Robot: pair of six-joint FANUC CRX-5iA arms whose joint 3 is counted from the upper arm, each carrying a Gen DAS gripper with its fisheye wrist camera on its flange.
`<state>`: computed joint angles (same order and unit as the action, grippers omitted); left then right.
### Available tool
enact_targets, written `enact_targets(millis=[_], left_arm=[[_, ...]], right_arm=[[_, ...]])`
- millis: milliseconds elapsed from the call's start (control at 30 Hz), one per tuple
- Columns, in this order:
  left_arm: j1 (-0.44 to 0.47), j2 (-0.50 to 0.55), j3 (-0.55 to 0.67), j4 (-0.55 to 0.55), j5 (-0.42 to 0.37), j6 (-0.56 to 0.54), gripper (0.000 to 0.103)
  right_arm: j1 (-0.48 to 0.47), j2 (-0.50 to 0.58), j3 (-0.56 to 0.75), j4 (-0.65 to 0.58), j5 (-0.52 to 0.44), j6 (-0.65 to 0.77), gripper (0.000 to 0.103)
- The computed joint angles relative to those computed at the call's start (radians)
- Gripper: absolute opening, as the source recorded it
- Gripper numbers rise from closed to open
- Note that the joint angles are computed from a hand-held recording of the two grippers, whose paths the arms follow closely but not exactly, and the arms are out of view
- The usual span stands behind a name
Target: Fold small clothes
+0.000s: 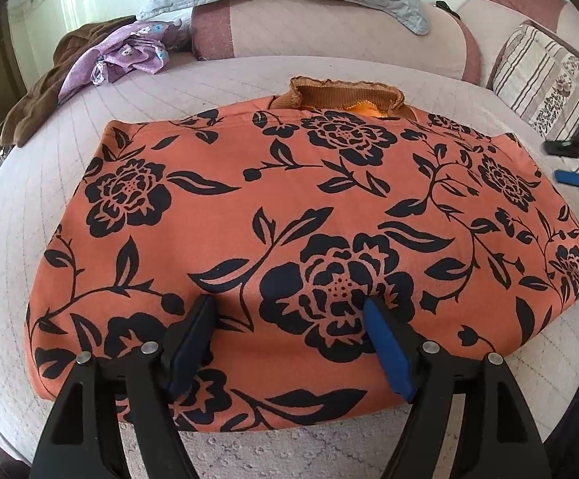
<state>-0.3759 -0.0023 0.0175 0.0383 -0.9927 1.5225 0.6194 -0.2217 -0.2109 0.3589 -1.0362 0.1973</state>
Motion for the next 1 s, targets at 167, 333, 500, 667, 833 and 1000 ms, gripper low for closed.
enact_targets(millis=[167, 333, 500, 667, 833, 1000], left_arm=[[-0.007, 0.004, 0.005, -0.010, -0.001, 0.014, 0.078], [-0.007, 0.009, 0.010, -0.008, -0.009, 0.012, 0.078], [0.104, -0.098, -0.090, 0.199, 0.065, -0.044, 0.076], [0.256, -0.189, -0.177, 0.200, 0.067, 0.060, 0.077], [0.362, -0.204, -0.250, 0.252, 0.026, 0.055, 0.039], [0.420, -0.208, -0.264, 0.386, -0.038, 0.001, 0.017]], right_arm=[[0.159, -0.075, -0.011, 0.083, 0.005, -0.029, 0.062], [0.204, -0.058, -0.014, -0.051, 0.023, 0.066, 0.069], [0.193, -0.055, -0.069, -0.059, 0.039, -0.031, 0.067], [0.188, -0.051, -0.083, -0.066, 0.065, -0.012, 0.068], [0.189, -0.058, -0.082, -0.067, 0.068, -0.003, 0.070], [0.182, -0.066, -0.083, -0.083, 0.072, 0.032, 0.070]])
